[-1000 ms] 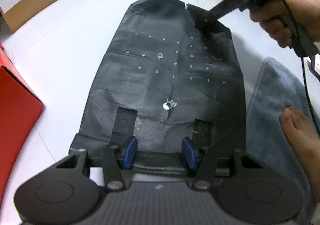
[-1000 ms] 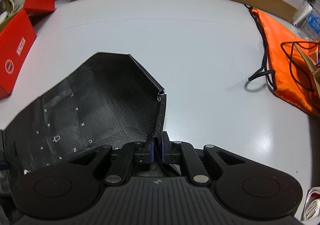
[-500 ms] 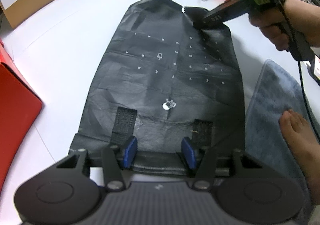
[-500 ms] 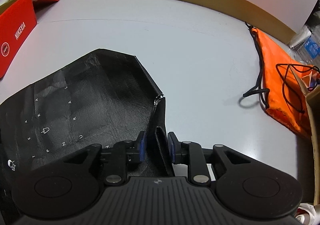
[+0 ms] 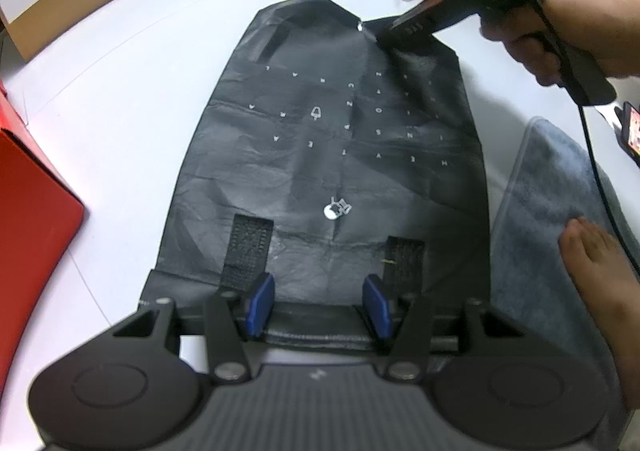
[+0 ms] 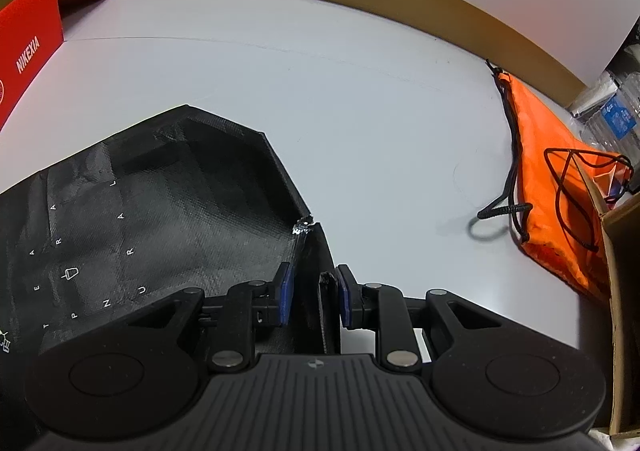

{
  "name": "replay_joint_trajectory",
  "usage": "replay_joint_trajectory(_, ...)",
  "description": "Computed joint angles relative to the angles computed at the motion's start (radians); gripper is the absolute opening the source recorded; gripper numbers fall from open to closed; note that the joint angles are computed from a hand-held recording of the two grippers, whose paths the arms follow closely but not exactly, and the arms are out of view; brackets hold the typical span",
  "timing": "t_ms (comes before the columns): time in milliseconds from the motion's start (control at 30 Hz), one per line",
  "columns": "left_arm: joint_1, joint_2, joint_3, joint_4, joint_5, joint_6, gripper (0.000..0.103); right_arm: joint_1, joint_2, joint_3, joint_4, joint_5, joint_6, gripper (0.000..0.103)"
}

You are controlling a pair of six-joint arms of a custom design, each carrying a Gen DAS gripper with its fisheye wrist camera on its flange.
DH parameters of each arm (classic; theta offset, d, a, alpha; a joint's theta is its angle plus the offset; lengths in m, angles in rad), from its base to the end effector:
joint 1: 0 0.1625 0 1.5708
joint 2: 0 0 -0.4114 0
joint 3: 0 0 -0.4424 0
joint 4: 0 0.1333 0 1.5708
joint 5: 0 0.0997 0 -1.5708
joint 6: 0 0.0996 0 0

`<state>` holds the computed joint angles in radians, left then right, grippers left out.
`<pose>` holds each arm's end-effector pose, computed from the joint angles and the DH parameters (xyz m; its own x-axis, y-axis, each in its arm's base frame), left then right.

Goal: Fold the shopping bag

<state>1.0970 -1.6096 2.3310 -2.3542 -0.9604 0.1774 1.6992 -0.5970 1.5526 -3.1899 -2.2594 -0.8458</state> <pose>-0.0226 -0.4613 0.2061 -0.6533 0.4936 -0.5740 0.5798 0.8138 0.0400 0.1618 -0.7066 0.0333 -0.4655 -0.3930 0.7930 -0.6776 0.7347 -0.0337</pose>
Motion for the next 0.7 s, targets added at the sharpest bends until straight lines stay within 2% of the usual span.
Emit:
replay_joint_trajectory(333,-0.006,-0.001,0.006,-0.007,0.000,-0.014,0.053,-0.008,0.025,-0.038,-0.020,0.012,-0.054,0.021)
replay_joint_trajectory(367,-0.010,0.001,0.009,-0.009,0.001,-0.023,0.053,-0.009,0.029,-0.044,-0.023,0.010,-0.058,0.016)
replay_joint_trajectory(600,-0.021,0.003,0.018,-0.017,0.008,-0.041,0.053,-0.010,0.045,-0.059,-0.036,0.010,-0.092,0.010)
replay_joint_trajectory(700,-0.040,0.003,0.032,-0.023,0.017,-0.077,0.053,-0.008,0.045,-0.060,-0.027,0.009,-0.061,0.010)
